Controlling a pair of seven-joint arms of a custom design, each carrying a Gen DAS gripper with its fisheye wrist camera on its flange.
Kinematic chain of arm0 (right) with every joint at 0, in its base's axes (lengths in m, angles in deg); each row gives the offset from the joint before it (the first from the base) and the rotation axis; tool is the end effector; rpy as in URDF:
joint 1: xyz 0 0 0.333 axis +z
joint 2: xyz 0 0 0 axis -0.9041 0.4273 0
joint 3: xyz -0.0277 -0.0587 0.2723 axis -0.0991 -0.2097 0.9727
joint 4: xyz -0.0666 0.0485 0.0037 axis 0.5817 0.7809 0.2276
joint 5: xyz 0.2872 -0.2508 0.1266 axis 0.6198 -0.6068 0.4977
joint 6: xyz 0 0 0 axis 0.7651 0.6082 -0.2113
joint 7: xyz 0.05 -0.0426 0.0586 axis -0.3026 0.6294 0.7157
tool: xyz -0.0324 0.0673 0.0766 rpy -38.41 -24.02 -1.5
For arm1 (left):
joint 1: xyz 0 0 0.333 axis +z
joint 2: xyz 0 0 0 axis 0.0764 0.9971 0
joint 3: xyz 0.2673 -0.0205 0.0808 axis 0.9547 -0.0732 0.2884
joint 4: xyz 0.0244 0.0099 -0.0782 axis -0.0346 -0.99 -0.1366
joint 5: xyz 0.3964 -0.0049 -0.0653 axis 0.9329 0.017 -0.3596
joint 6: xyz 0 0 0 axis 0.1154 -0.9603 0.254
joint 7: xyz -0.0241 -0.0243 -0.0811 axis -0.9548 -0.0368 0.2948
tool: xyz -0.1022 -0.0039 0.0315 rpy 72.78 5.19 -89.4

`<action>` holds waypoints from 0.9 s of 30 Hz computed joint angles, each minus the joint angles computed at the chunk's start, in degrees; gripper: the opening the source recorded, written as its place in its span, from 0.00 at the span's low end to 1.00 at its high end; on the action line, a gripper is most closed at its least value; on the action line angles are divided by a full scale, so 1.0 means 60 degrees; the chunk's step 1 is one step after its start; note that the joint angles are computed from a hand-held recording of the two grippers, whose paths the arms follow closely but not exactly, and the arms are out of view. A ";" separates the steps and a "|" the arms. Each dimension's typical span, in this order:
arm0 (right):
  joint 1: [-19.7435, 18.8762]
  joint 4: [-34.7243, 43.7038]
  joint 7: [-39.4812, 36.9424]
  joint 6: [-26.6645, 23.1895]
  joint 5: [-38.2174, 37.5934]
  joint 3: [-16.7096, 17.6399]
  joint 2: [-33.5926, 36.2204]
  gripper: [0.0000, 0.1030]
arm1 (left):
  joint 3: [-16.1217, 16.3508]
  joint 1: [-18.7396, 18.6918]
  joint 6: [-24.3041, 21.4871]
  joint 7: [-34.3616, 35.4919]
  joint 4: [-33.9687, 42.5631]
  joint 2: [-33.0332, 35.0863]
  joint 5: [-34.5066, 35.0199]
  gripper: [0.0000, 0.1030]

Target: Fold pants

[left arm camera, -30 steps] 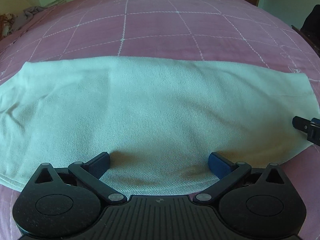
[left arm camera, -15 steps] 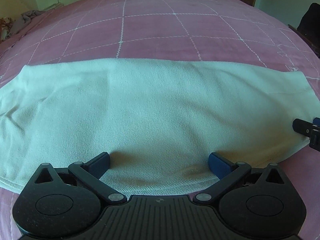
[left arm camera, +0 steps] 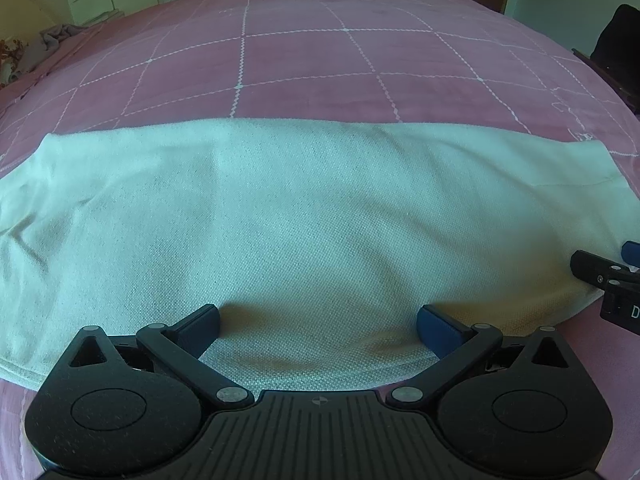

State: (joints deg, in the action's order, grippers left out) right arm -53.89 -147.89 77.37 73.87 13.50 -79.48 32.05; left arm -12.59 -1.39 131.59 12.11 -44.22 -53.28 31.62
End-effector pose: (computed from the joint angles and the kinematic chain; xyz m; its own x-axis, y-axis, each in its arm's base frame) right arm 0.6894 0.1329 0.4934 -0.0382 -0.9990 -0.0217 -0.7287 0.0427 -0.6835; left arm 0.6976 -0.1152 0.5238 -0.0730 -0.9972 -0.0159 -0.8291 0.0696 -0.5548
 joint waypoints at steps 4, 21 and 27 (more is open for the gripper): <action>0.0016 -0.0383 0.0145 0.0124 0.0015 0.0017 -0.0323 0.74 | -0.0011 0.0011 0.0044 0.0056 -0.0017 -0.0008 -0.0028 1.00; -0.0782 -0.1283 0.0757 -0.0024 0.3170 0.0277 -0.1185 0.41 | 0.0181 0.0385 -0.0039 -0.0315 0.0171 0.0017 -0.0149 1.00; -0.1008 -0.1068 0.1439 0.0384 0.4198 0.0310 -0.0824 0.41 | 0.0249 0.0259 0.0068 -0.0444 -0.0080 -0.0001 0.0282 1.00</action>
